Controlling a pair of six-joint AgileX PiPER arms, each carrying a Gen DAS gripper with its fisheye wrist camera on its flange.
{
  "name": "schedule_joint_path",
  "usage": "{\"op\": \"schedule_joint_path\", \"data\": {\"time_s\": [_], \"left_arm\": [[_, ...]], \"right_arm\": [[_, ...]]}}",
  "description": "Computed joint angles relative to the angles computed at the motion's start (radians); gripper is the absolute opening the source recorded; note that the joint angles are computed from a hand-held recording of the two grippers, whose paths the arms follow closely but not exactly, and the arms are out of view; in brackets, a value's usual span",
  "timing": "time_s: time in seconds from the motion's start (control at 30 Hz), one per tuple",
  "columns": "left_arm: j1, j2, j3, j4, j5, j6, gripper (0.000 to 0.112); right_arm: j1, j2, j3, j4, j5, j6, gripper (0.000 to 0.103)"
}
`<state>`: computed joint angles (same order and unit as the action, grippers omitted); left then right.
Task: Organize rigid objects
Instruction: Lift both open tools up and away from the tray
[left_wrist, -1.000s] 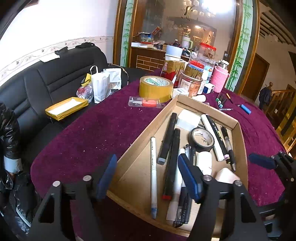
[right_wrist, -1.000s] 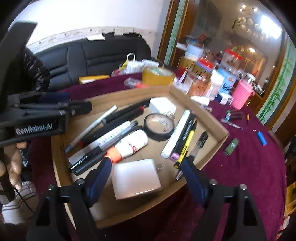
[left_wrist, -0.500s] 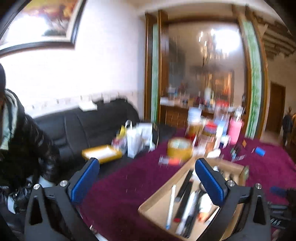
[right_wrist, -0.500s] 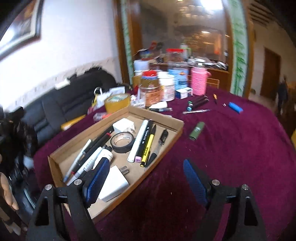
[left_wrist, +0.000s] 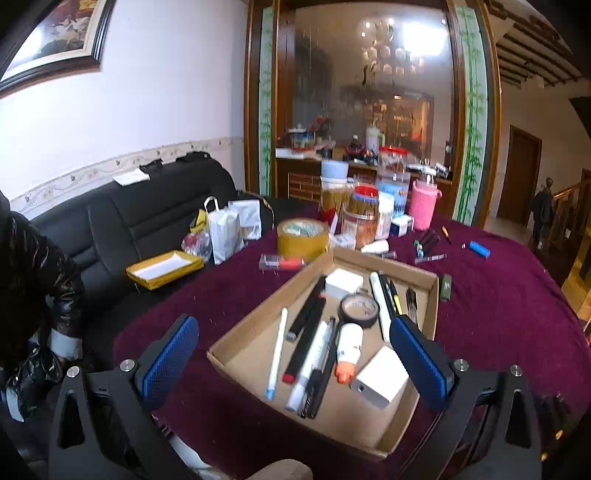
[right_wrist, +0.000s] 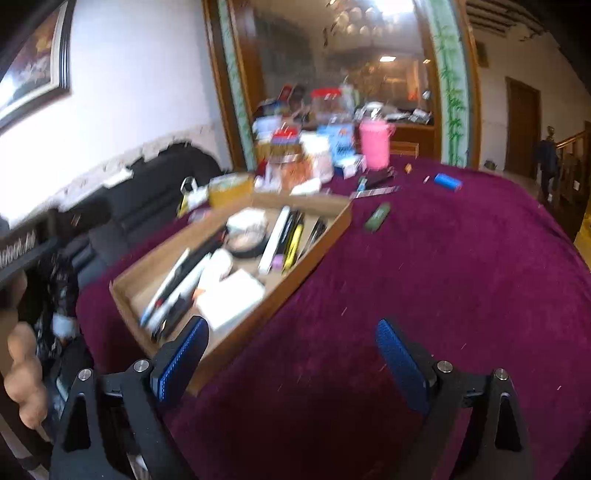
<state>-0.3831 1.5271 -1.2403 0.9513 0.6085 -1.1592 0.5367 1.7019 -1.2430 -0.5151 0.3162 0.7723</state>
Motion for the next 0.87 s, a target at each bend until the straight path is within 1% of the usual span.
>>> {"op": "schedule_joint_path", "data": {"time_s": [0.03, 0.13, 0.17, 0.27, 0.37, 0.7, 0.77, 0.87], "left_arm": [[-0.003, 0.011, -0.007, -0.018, 0.003, 0.017, 0.103], [-0.028, 0.028, -0.004, -0.011, 0.031, 0.013, 0.103], [-0.030, 0.030, -0.001, -0.018, 0.030, 0.018, 0.103], [-0.027, 0.036, 0.000, -0.058, 0.028, 0.044, 0.103], [-0.027, 0.045, 0.002, -0.055, 0.037, 0.035, 0.103], [0.029, 0.068, 0.002, -0.120, 0.008, 0.080, 0.103], [0.039, 0.074, -0.003, -0.141, 0.013, 0.099, 0.103], [0.061, 0.086, -0.021, -0.223, 0.018, 0.174, 0.103]], "right_arm": [[0.008, 0.004, 0.004, 0.014, 0.001, -0.017, 0.095], [0.047, 0.027, -0.003, -0.010, 0.026, -0.033, 0.095], [0.056, 0.029, -0.003, -0.017, 0.029, -0.038, 0.095], [0.079, 0.026, 0.002, -0.072, 0.033, -0.010, 0.095], [0.089, 0.024, 0.006, -0.122, 0.038, 0.034, 0.095], [0.082, 0.062, -0.044, -0.077, 0.071, 0.002, 0.095], [0.083, 0.073, -0.061, -0.059, 0.080, -0.018, 0.095], [0.085, 0.083, -0.077, -0.042, 0.088, -0.038, 0.095]]}}
